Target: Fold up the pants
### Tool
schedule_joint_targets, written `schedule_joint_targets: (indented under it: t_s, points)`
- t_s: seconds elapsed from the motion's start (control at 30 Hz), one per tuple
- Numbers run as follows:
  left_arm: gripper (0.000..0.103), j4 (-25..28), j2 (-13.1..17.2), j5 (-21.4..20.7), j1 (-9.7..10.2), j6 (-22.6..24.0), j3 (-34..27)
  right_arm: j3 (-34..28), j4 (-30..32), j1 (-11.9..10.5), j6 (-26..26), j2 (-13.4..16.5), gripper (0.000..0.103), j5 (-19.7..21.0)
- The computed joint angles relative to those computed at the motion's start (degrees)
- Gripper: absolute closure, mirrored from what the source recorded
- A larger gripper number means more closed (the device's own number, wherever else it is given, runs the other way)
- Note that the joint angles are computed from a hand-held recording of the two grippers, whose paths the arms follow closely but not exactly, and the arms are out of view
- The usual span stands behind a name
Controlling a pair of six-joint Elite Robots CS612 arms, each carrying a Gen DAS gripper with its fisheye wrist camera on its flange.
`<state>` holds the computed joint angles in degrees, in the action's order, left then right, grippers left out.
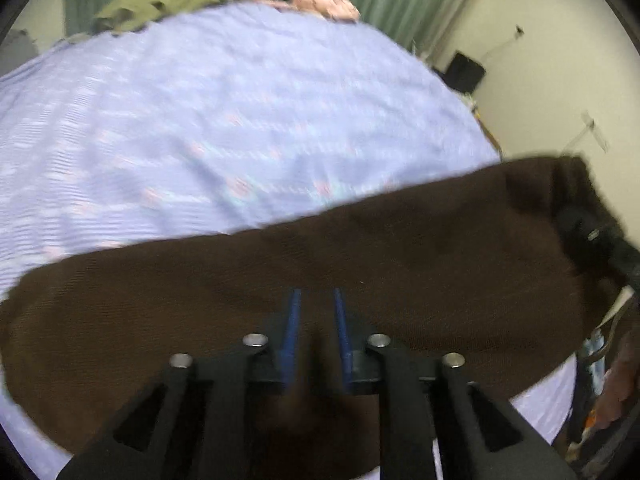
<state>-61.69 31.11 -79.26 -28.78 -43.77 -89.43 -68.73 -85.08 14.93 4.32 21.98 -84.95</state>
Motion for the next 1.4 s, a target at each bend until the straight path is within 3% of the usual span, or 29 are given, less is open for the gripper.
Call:
schedule_joint_targets:
  t_s: [0.13, 0.3, 0.6, 0.87, 1.2, 1.3, 1.33, 1.4]
  points:
    - [0.078, 7.4, -1.7, 6.3, -0.42, -0.7, -5.0, 0.1, 0.0, 1.4, 0.7, -1.3, 0.064, -1.2]
    - [0.073, 13.6, -2.0, 9.6, 0.20, -1.2, -11.9, 0.4, -1.6, 4.9, -1.6, -2.9, 0.064, -3.1]
    - [0.073, 20.2, 0.0, 9.0, 3.59, -1.4, -21.2, 4.3, -5.0, 12.9, -7.8, -5.2, 0.064, -8.2]
    - [0.073, 24.2, 2.9, 6.7, 6.98, -3.0, -27.2, 9.5, -4.1, 18.1, -11.6, -6.4, 0.064, -10.2]
    - [0.073, 32.0, 3.9, 9.7, 8.27, -3.8, -31.7, 14.5, -0.8, 22.2, -16.0, -6.6, 0.063, -11.4]
    - [0.071, 34.5, 3.9, 10.2, 8.63, -5.7, -32.5, 15.3, 0.2, 22.8, -16.5, -6.6, 0.054, -11.2]
    - [0.069, 35.2, 3.8, 10.3, 8.65, -6.3, -32.8, 15.7, 1.4, 22.8, -16.4, -6.8, 0.049, -9.2]
    - [0.056, 37.0, 3.5, 11.3, 8.51, -7.8, -33.5, 15.3, 3.7, 22.6, -16.1, -6.8, 0.048, -4.7]
